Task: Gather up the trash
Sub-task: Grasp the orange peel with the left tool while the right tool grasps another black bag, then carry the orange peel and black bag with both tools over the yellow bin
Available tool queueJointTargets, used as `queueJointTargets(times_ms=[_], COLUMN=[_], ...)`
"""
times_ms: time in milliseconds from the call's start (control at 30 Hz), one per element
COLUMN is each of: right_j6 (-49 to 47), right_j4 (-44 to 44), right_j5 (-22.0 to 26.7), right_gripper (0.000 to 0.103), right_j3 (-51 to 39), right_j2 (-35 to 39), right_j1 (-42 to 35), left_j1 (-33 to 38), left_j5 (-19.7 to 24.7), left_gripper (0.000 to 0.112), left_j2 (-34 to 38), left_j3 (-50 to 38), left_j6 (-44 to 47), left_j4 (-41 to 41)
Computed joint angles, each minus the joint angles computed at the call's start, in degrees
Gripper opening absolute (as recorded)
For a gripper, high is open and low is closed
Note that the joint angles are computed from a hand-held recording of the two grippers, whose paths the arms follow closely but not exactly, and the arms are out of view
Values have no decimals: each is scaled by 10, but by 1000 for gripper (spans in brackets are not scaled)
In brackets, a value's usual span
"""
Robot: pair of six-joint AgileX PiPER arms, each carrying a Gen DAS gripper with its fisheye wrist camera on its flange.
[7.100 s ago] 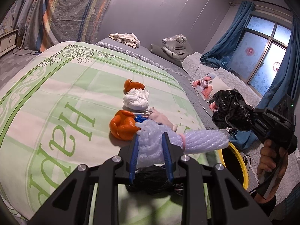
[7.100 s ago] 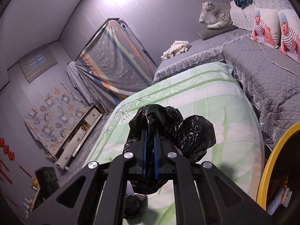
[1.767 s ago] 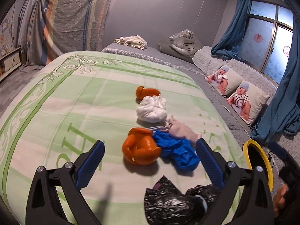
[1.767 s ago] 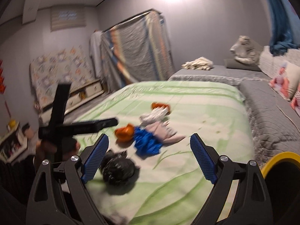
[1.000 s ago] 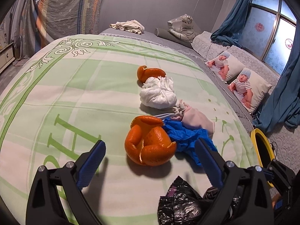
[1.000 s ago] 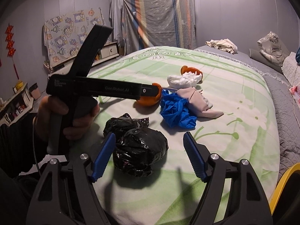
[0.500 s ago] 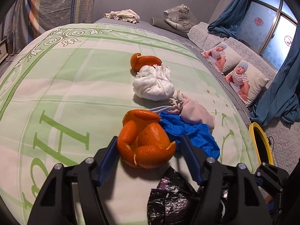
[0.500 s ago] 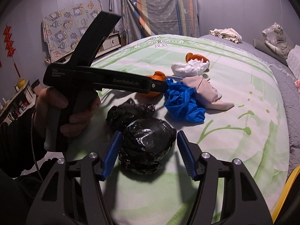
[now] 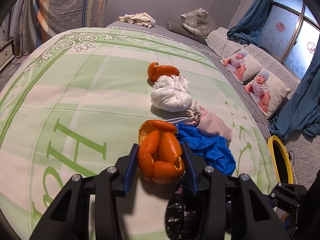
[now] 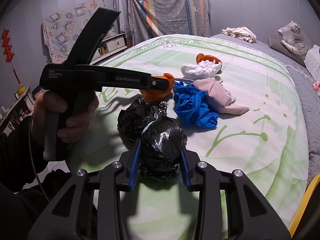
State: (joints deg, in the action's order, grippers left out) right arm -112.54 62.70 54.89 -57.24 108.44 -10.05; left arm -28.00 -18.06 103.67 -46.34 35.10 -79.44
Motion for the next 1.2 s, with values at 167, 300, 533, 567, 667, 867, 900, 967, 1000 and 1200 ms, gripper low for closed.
queueJointTargets(times_ms=[167, 300, 533, 567, 667, 867, 900, 967, 1000, 1200], right_j6=[-15, -18, -2, -1, 22, 31, 30, 30, 31, 31], right_j4=[5, 15, 24, 28, 25, 34, 36, 39, 40, 52], right_j5=[9, 7, 16, 15, 18, 57, 62, 73, 80, 110], right_gripper=[32, 32, 32, 32, 32, 32, 32, 32, 32, 32], right_j3=[11, 11, -1, -2, -18, -38, -40, -46, -49, -63], right_j2=[-16, -21, -24, -25, -17, -17, -18, -18, -18, -13], right_j1=[-23, -40, -74, -80, -94, -151, -159, -175, -184, -222], left_j1=[-19, -41, -84, -89, -103, -140, -144, -154, -158, -189], left_j5=[-33, -69, -129, -134, -144, -173, -176, -183, -187, -208], left_gripper=[40, 40, 40, 40, 40, 40, 40, 40, 40, 40], left_j2=[-35, -68, -112, -118, -131, -139, -141, -142, -143, -138], left_j3=[32, 57, 77, 78, 77, 55, 52, 43, 39, 2], left_j6=[-19, -24, 5, 8, 21, 63, 70, 83, 89, 134], left_j4=[-7, -24, -78, -83, -97, -137, -142, -153, -158, -187])
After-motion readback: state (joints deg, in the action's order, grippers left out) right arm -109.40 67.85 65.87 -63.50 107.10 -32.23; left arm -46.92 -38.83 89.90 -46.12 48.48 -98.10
